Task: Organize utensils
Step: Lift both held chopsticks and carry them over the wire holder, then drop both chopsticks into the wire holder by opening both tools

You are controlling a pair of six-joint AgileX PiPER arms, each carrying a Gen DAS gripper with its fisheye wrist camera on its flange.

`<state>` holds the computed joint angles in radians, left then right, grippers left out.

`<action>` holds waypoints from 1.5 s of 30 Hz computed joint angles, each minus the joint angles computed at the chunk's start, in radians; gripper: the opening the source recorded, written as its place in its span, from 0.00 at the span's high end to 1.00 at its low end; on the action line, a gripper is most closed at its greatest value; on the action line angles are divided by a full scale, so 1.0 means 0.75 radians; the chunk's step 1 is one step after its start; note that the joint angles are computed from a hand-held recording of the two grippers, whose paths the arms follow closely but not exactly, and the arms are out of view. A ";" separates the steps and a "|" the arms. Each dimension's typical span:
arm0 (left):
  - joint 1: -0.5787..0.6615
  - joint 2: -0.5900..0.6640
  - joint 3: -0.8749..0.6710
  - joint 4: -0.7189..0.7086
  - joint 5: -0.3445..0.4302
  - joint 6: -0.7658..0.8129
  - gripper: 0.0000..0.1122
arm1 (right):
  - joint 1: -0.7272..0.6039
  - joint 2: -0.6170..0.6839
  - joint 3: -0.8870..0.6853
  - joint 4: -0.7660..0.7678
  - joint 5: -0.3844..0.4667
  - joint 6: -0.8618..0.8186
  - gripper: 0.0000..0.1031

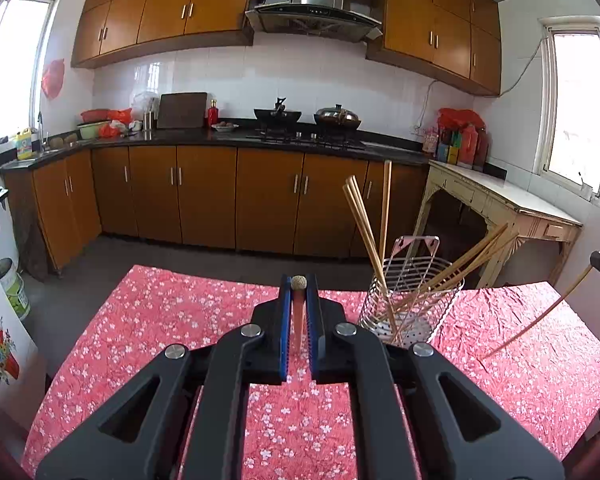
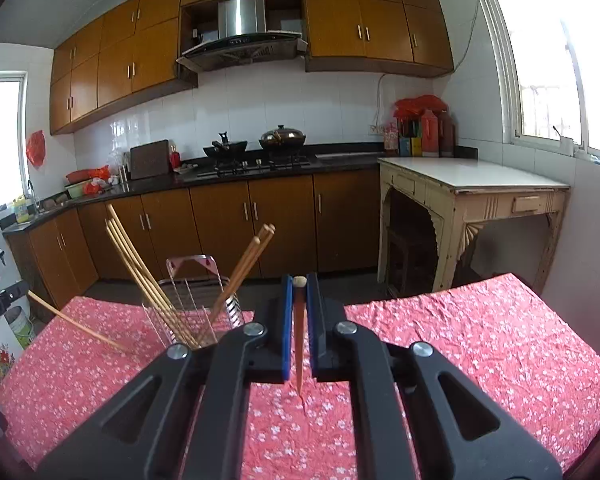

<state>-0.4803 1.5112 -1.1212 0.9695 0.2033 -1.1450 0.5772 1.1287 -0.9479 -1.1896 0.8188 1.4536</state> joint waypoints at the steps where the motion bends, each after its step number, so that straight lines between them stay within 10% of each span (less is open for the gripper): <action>1: -0.001 -0.003 -0.005 0.010 0.003 -0.008 0.94 | -0.003 0.000 -0.025 0.011 -0.006 -0.025 0.93; 16: -0.043 -0.011 -0.230 -0.353 0.058 0.402 0.94 | -0.042 0.013 -0.349 0.335 -0.121 -0.421 0.93; 34: -0.219 0.352 -0.891 -0.001 0.189 0.023 0.94 | -0.235 0.528 -1.006 0.690 -0.208 -0.848 0.93; 45: -0.160 0.581 -1.056 -0.389 0.221 0.366 0.94 | -0.335 0.679 -1.059 0.947 -0.277 -1.024 0.93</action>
